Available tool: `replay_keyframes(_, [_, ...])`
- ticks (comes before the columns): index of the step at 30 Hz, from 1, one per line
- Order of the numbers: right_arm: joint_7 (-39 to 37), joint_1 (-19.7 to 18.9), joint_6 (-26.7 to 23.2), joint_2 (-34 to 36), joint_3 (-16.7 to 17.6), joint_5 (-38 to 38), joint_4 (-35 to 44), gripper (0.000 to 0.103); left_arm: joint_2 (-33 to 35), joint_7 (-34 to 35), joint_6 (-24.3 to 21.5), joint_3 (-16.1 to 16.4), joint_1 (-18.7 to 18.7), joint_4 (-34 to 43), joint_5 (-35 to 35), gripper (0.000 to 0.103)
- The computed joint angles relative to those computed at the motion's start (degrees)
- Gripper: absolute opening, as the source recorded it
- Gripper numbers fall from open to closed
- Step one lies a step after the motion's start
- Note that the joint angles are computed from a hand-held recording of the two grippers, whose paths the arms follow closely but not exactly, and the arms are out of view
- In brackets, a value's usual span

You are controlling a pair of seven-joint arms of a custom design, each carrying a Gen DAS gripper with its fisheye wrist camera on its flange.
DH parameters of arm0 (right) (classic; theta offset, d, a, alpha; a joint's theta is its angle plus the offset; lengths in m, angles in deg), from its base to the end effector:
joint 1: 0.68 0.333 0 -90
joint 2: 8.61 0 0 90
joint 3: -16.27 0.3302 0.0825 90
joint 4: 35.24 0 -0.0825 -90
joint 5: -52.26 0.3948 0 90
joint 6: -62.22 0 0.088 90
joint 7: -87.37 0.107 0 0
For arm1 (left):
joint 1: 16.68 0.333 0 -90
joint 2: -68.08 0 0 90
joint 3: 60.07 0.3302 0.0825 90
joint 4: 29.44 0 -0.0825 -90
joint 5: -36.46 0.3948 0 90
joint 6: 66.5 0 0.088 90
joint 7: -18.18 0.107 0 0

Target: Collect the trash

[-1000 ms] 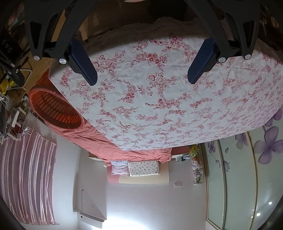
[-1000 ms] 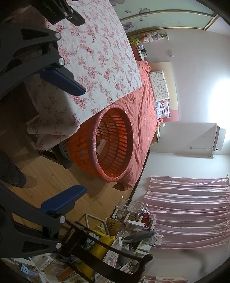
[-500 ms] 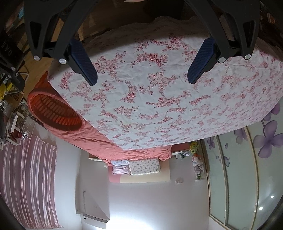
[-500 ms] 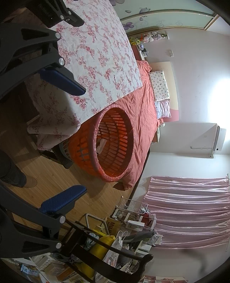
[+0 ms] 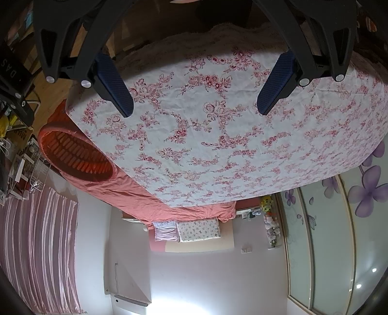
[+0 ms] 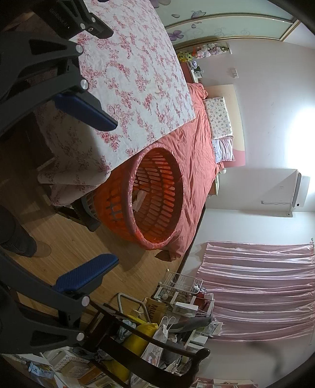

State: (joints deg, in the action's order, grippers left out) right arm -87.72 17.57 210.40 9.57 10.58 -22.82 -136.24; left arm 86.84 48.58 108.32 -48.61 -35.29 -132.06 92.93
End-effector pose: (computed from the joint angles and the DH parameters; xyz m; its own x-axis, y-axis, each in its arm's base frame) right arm 0.6665 0.1735 0.4381 -0.4132 -0.9105 0.0173 -0.4759 0.1997 -0.8565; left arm 0.6676 -0.1648 0.4609 -0.0409 -0.9974 -0.0586 -0.5487 0.0715 -0.8330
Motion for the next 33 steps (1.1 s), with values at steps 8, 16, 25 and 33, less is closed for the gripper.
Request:
replay_keyframes(8, [-0.1,0.0,0.0,0.0,0.0,0.1,0.0,0.099,0.0,0.4,0.1,-0.3,0.2,-0.1,-0.7,0.100])
replay_keyframes(16, [-0.2,0.0,-0.1,0.0,0.0,0.1,0.1,0.099,0.0,1.1,0.4,0.1,-0.1,-0.2,-1.7,0.100])
replay_keyframes(25, [-0.2,0.0,0.0,0.0,0.0,0.2,0.1,0.099,-0.1,1.3,0.6,0.5,-0.4,-0.4,-2.2,0.100])
replay_keyframes(33, [-0.2,0.1,-0.1,0.0,0.0,0.2,0.1,0.099,-0.1,1.3,0.6,0.8,-0.7,-0.5,-2.3,0.100])
